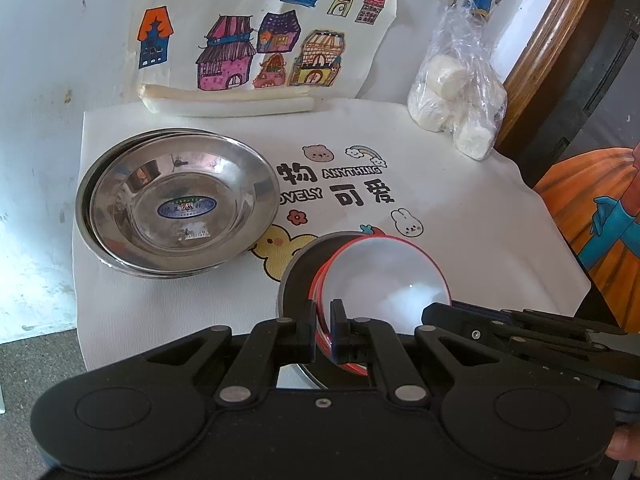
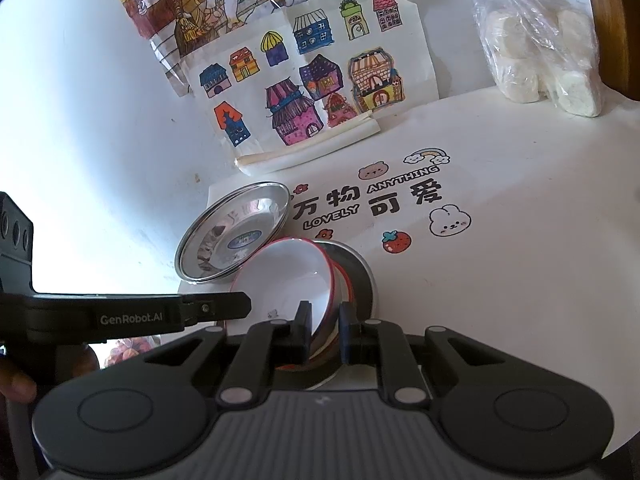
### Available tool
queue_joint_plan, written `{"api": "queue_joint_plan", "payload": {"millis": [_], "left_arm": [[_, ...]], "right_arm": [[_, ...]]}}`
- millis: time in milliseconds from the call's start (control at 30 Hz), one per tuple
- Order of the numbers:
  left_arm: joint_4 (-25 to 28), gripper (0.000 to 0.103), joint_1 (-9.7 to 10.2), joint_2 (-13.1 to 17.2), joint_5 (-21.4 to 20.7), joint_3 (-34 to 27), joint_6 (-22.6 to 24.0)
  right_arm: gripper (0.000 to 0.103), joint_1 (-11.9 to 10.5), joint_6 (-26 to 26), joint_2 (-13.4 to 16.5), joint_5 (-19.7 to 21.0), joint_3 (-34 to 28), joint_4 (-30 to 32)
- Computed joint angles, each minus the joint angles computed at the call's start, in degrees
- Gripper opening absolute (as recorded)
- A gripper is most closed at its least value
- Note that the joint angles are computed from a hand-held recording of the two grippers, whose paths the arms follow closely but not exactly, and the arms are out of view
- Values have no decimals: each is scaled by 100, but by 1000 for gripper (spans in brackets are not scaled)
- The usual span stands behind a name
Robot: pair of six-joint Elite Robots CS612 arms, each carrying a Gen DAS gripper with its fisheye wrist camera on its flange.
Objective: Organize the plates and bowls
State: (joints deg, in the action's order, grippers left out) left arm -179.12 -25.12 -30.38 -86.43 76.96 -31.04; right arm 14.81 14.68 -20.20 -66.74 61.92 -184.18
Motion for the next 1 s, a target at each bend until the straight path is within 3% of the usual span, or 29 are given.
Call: {"api": "queue_joint_plan", "payload": {"millis": [1000], "left_arm": [[61, 10, 12, -9, -30, -12, 109]], "right_arm": [[18, 10, -43, 2, -28, -7, -24]]}}
